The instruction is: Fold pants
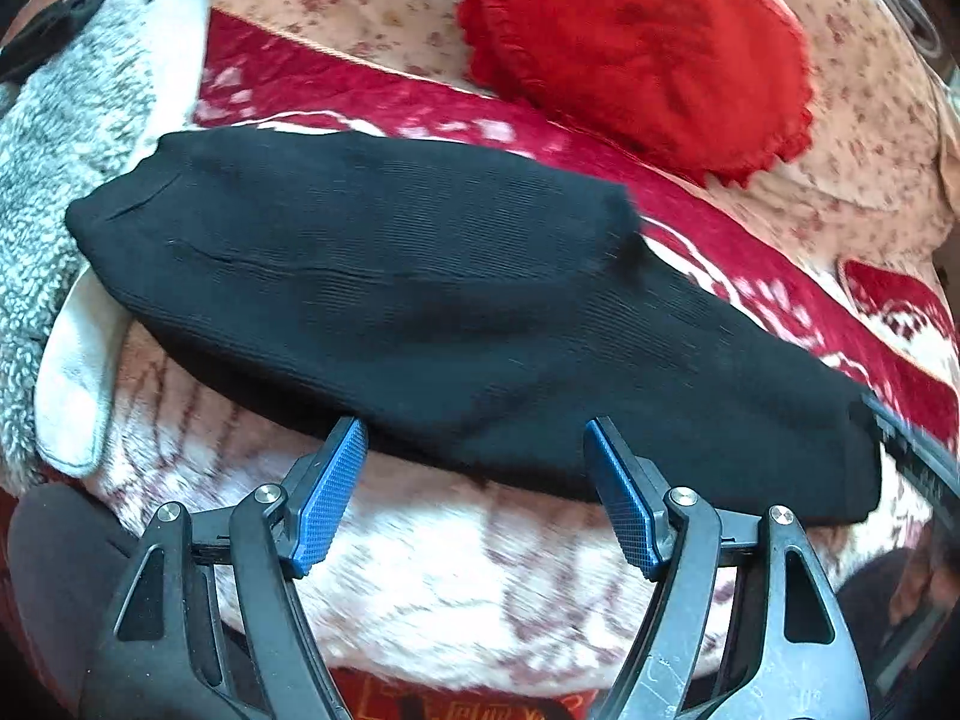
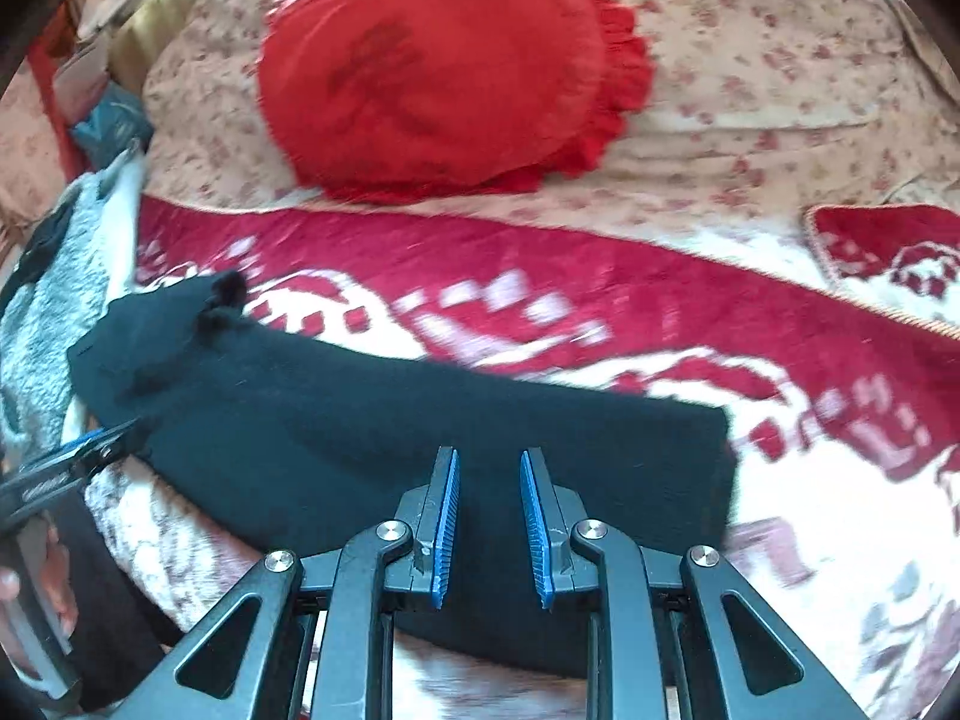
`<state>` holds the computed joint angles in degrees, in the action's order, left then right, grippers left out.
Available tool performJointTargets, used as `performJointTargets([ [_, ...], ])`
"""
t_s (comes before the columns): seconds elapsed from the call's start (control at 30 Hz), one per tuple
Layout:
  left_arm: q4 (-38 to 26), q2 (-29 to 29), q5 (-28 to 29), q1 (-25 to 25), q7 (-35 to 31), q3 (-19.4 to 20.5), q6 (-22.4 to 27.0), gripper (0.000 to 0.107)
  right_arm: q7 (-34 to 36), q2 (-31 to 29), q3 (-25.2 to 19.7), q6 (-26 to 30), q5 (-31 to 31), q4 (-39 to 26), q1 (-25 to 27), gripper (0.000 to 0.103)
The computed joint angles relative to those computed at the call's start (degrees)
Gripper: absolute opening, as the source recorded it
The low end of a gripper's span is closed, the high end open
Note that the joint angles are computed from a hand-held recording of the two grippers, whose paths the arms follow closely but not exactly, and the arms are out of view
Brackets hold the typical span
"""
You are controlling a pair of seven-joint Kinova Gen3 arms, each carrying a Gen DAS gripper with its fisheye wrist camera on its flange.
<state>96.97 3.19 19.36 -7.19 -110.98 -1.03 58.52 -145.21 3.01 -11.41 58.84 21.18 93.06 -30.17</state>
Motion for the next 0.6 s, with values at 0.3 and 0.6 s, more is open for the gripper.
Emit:
performJointTargets([
  [0.3,-1.14,0.11,8.73,2.30,-1.54,2.11,11.08,0.074,17.82,-0.17,3.79,0.65,-11.70,-3.08,9.31,0.032],
  [0.6,-0.46,1.63,12.92,7.11,7.45,4.43,12.16,0.074,26.65,-0.20,5.01,-1.24,-18.06,-1.28,12.39,0.038],
])
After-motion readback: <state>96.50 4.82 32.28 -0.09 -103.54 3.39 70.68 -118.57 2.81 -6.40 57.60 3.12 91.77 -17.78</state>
